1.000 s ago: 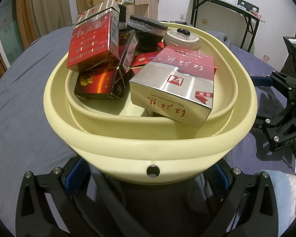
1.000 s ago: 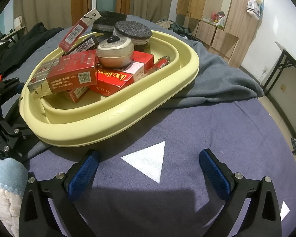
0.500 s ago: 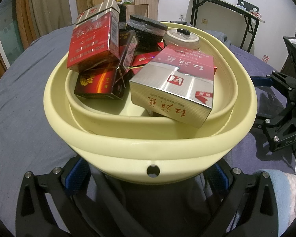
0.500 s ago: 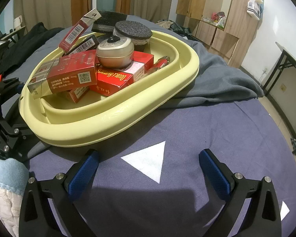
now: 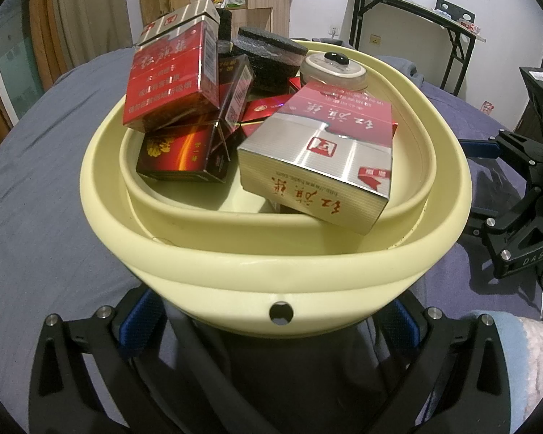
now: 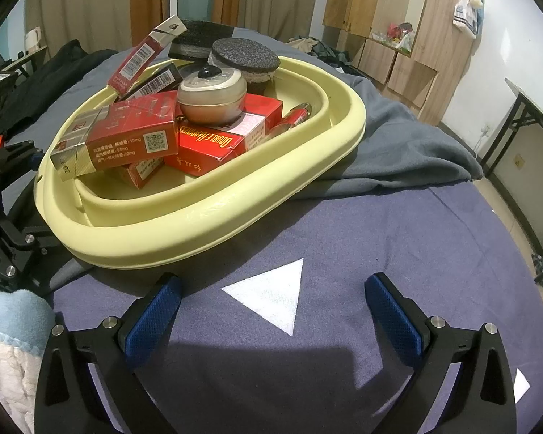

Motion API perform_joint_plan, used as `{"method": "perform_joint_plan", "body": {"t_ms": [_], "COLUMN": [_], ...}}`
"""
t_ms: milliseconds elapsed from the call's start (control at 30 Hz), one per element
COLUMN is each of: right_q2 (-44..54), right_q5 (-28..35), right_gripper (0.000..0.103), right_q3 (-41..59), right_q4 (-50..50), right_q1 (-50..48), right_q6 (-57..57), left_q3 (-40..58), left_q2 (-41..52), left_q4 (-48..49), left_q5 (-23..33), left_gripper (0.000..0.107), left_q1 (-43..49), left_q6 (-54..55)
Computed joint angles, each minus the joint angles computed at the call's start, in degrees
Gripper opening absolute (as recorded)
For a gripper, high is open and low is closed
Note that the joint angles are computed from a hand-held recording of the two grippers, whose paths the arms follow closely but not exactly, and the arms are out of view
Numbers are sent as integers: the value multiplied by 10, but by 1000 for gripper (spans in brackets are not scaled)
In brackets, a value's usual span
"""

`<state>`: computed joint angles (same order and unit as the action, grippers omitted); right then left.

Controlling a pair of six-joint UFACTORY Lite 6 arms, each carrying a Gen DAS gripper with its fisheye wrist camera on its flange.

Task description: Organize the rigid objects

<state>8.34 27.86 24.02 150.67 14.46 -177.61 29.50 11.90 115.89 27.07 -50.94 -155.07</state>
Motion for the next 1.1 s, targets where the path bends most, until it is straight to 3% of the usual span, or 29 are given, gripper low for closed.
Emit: {"method": "perform_joint_plan", "body": {"t_ms": [333, 800, 1100], "right_q2": [19, -5, 5], "right_q5": [3, 0, 1], "right_gripper": [103, 103, 103], "right_q3": [21, -5, 7], "right_q4": [-57, -3, -24], "right_q1": [-32, 2, -12], "right_q6": [27, 3, 11], "left_q3": [0, 0, 0], "left_q2": [-1, -1, -2], "left_q4": [0, -1, -2], "left_q5": [-1, -1, -2], "left_gripper": [103, 103, 103], "left_q1": [1, 1, 1], "left_q6": [1, 2, 3]}}
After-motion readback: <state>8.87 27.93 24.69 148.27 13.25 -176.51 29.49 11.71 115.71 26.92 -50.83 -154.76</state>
